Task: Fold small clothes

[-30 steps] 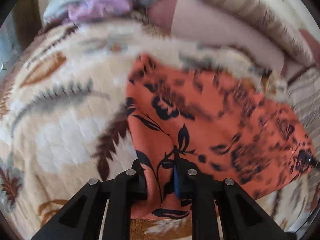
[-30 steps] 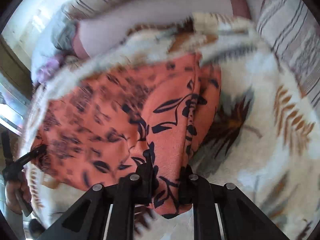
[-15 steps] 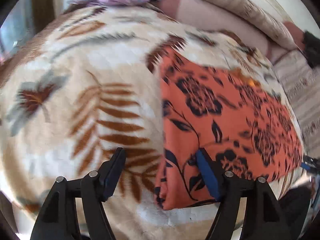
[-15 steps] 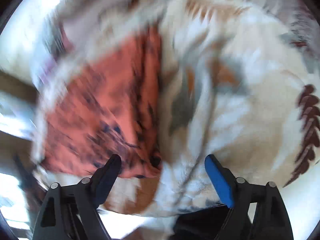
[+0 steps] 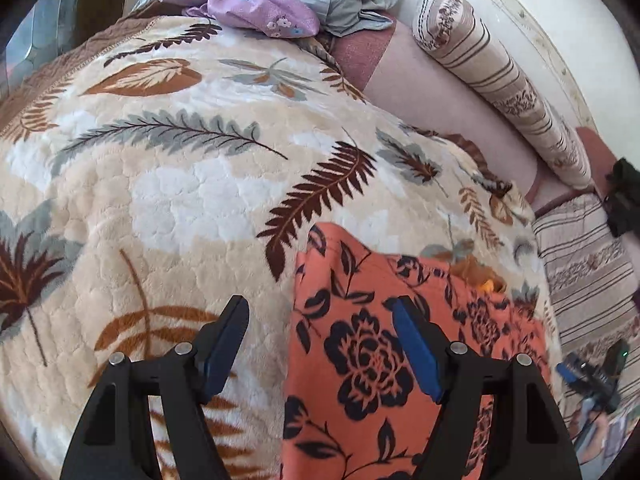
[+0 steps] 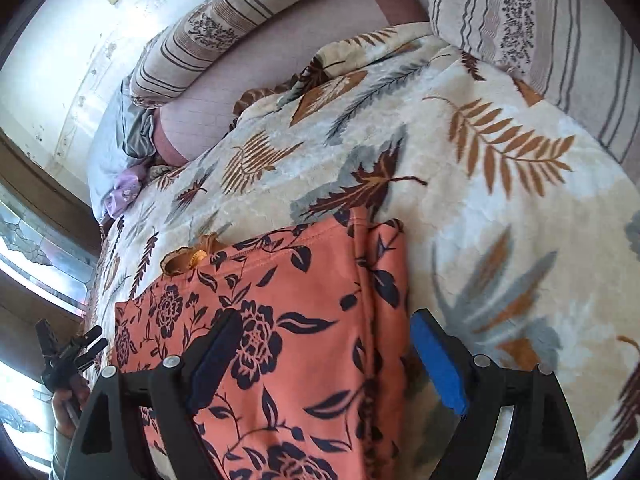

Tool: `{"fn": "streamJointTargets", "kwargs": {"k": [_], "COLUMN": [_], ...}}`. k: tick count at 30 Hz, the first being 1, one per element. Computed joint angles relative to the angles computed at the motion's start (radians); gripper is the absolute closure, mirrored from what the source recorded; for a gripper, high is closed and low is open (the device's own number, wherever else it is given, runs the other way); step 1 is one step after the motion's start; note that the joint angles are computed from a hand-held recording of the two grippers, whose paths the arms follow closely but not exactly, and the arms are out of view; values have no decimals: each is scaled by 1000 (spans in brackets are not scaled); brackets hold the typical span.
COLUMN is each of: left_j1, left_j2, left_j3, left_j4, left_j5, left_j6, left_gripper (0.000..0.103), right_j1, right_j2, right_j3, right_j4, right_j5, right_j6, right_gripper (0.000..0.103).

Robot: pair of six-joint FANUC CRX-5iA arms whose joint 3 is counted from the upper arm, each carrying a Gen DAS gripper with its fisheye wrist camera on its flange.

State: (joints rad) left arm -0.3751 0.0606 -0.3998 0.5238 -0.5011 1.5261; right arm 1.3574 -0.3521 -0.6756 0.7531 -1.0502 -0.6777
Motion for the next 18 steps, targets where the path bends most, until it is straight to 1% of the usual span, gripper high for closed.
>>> {"fn": "streamJointTargets", "kwargs": {"k": [2, 5, 7, 8, 9, 10, 11, 12, 14, 15, 16, 17, 18], "left_j1": [-1, -6, -7, -9, -10, -12, -14, -16, -22, -27, -32, -40, -56], "left_j2": [13, 88, 129, 143, 148, 150, 153, 159, 170, 173, 177, 184, 191], "left_j3": [17, 105, 153, 168, 169, 172, 179, 192, 216, 226, 237, 262, 301], "left_j4": [-20, -87, -134, -151, -154, -166, -183, -202, -242, -259, -273, -314, -387], "left_j5": [12, -26, -58, -62, -53, -47, -46, -58, -82, -88, -96, -119, -153], "left_j6": [2, 26, 69, 87, 90, 101, 112, 126, 156, 165, 167, 185, 228], "left_gripper": [28, 28, 29, 30, 32, 41, 53, 58, 62, 65, 76, 94, 96], "right_j1": [-14, -27, -39, -49, -57, -69, -80, -93, -119, -133, -144, -155, -162], "right_j2": [13, 17, 16, 18, 19, 28, 42, 59, 87, 104, 124, 152, 180], "right_j3": [6, 5, 1, -2, 1, 10, 22, 36, 55, 68, 86, 118, 154], "right_j4": [-14, -29, -19, -14, -17, -29, -43, -58, -81, -99, -121, -158, -193], "right_j5": [13, 11, 13, 20, 24, 29, 31, 32, 44, 50, 46, 24, -10], "right_j6": [28, 48, 39, 35, 45, 69, 101, 133, 177, 204, 237, 292, 340], "right_gripper": [15, 15, 15, 16, 19, 20, 22, 23, 26, 35, 45, 73, 93]}}
